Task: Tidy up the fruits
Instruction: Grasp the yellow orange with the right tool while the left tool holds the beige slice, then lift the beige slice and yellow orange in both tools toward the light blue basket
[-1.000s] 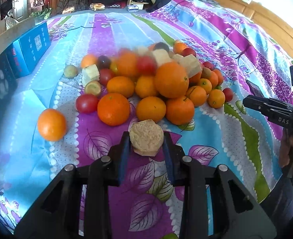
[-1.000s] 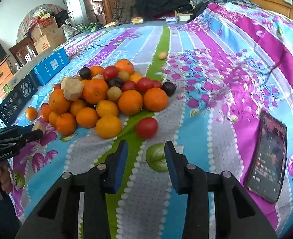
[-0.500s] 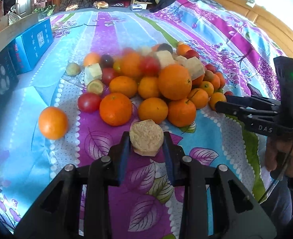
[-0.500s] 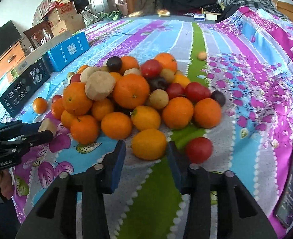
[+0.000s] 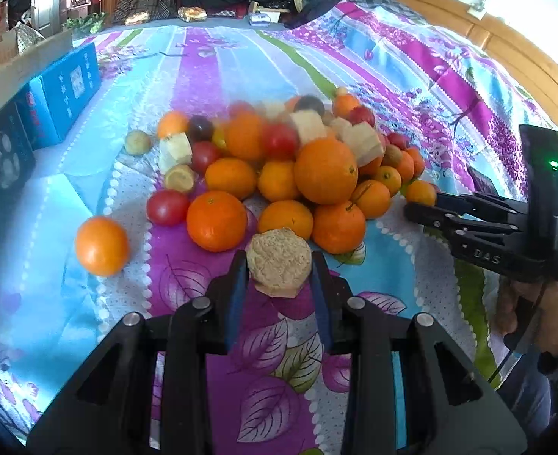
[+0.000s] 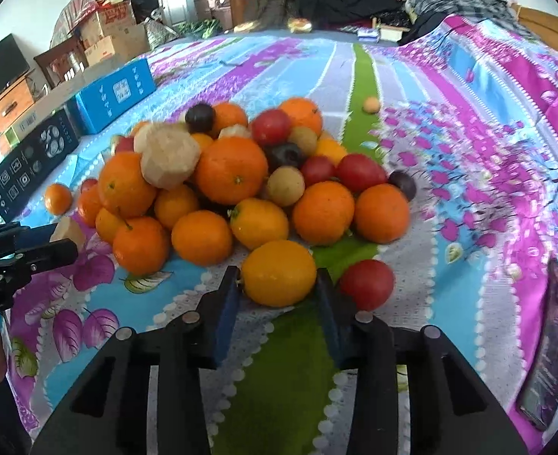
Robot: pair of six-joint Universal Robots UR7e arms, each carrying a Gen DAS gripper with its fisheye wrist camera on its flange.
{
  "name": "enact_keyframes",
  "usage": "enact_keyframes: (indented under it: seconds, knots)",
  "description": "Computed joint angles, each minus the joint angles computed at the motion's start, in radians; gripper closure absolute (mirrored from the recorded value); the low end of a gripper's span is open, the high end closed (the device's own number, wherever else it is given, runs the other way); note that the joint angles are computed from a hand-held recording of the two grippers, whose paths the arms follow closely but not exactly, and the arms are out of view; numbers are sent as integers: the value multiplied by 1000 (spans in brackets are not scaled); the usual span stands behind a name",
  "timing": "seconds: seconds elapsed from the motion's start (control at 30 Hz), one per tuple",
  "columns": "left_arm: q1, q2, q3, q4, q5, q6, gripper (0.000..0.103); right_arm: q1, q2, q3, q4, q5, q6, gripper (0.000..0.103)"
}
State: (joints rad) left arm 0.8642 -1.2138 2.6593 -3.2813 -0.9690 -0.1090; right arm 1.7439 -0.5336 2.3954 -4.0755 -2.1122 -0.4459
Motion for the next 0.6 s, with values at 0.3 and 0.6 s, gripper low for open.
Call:
enact_keyframes:
  seconds: [0.3,0.6]
  knots:
    - [-115,-201,1,226,166,-123,70,221,-103,-25,171,-205,238,61]
    - [-174,-546,-47,621,349,-295,70,400,-156,-159,384,-260,335,61]
